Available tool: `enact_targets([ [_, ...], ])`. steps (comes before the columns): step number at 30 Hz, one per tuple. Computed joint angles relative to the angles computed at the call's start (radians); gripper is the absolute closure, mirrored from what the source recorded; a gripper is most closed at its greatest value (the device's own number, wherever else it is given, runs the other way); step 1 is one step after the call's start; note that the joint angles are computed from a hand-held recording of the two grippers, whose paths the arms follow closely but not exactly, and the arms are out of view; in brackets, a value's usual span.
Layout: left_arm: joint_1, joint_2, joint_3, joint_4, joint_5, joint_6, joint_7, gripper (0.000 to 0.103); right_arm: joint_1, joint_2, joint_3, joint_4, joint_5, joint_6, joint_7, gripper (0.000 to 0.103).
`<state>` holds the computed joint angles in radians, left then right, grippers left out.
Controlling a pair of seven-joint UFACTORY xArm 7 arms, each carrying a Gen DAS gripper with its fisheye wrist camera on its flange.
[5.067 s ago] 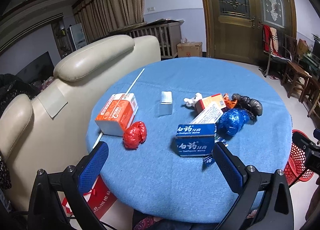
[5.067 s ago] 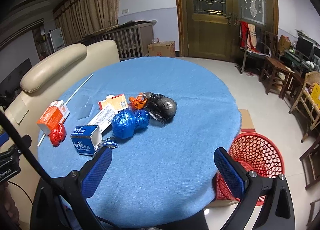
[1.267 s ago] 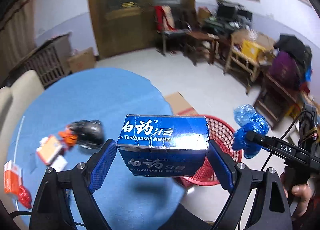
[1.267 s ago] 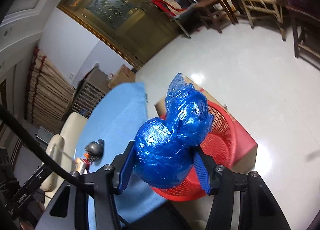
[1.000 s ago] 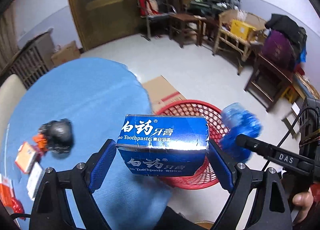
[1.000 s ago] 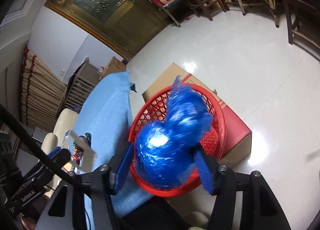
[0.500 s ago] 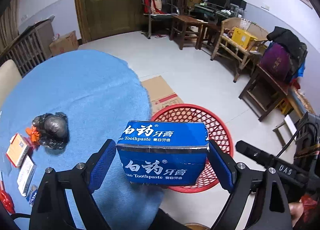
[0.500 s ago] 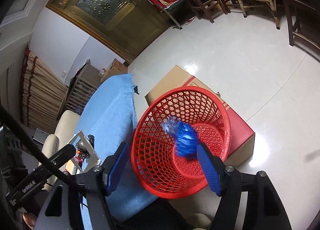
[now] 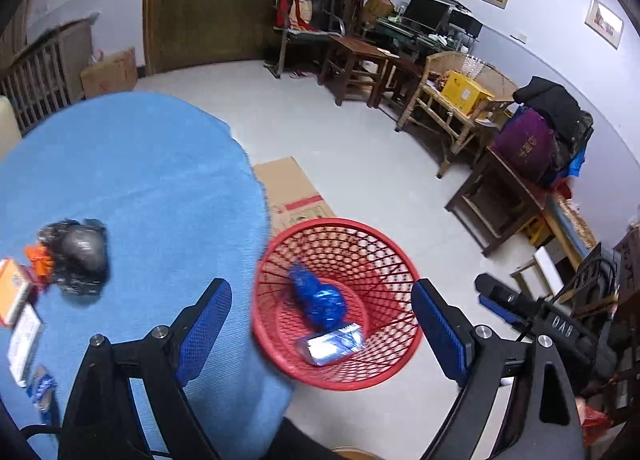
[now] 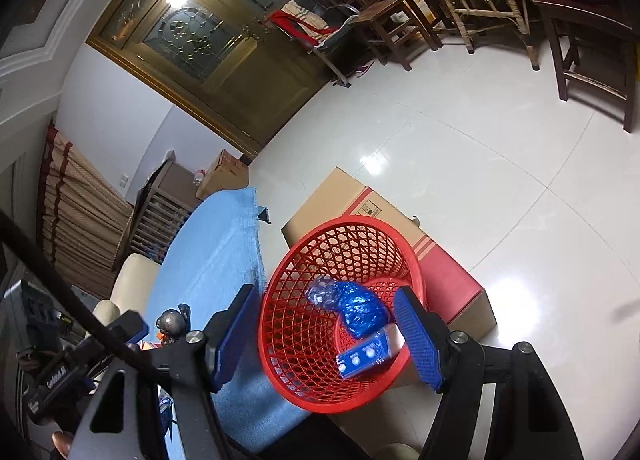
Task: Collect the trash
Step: 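Move both grippers back over the table toward the remaining trash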
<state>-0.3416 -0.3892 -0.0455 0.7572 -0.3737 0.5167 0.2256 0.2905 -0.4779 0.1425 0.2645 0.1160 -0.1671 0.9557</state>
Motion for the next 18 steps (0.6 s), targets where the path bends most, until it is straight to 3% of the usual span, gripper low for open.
enact_targets([
  [9, 0.187, -0.413, -0.086, -0.304, 0.332, -0.152, -0.107, 0.012, 0.024, 0.068, 0.030, 0.081, -0.020, 0.010, -0.016, 0.030],
  [14, 0.319, -0.692, -0.042, -0.468, 0.451, -0.130, -0.108, 0.010, -0.006, 0.135, 0.129, 0.191, -0.045, 0.047, -0.030, 0.030],
  [18, 0.466, -0.873, 0.049, -0.571, 0.511, -0.080, -0.060, 0.009, -0.068, 0.212, 0.254, 0.320, -0.108, 0.103, -0.028, 0.030],
])
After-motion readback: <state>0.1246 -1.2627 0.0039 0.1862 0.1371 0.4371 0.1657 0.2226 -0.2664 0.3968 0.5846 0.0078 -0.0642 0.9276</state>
